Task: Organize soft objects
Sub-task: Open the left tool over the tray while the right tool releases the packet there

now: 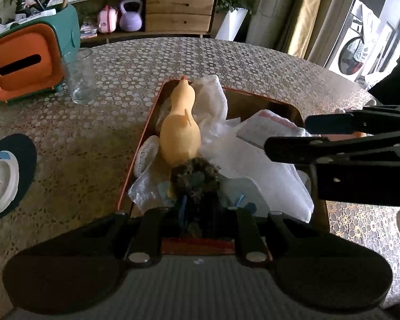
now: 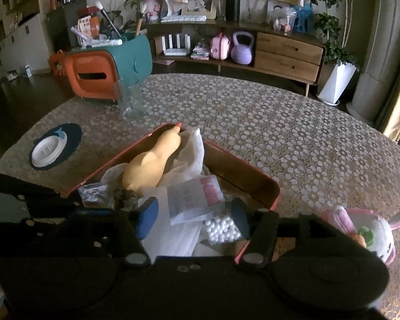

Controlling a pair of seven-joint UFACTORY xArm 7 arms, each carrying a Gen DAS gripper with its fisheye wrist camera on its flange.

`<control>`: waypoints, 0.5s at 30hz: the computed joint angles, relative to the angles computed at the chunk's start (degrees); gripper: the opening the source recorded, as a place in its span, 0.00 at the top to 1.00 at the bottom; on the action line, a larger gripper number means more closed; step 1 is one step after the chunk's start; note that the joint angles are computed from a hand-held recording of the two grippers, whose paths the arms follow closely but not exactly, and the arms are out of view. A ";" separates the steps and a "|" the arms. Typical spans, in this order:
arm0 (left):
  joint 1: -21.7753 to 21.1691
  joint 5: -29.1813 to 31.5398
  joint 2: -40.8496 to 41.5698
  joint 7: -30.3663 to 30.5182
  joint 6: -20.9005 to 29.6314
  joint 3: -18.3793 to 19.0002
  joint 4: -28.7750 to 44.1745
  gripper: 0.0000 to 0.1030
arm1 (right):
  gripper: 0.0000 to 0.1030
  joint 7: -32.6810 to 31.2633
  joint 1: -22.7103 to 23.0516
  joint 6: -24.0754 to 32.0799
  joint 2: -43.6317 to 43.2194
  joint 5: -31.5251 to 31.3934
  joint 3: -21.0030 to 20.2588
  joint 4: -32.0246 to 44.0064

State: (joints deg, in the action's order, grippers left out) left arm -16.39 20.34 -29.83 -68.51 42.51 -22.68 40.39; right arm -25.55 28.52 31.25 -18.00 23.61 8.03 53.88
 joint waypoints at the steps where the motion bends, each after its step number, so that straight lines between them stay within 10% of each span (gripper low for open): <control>1: -0.13 -0.04 -0.20 0.01 0.27 -0.06 0.11 0.83 | 0.40 -0.10 0.09 0.23 -0.52 0.38 -0.23 -0.19; 4: -0.10 0.37 -0.68 -0.70 1.24 -0.81 0.54 0.72 | 0.38 -0.21 0.30 0.93 -2.40 1.77 -1.04 -1.07; 8: 0.59 2.61 -2.14 -2.92 1.88 -2.70 0.77 0.33 | 0.38 -0.90 0.86 1.57 -5.26 3.86 -2.29 -2.65; 15: 0.32 3.84 -4.54 -3.97 3.57 -4.46 2.03 0.33 | 0.28 -3.67 1.80 3.50 -10.98 6.77 -4.63 -5.35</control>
State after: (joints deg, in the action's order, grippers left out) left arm -16.07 24.18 -34.37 -72.48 46.08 -27.14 42.42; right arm -29.22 30.32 34.75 -28.98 30.38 3.40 48.53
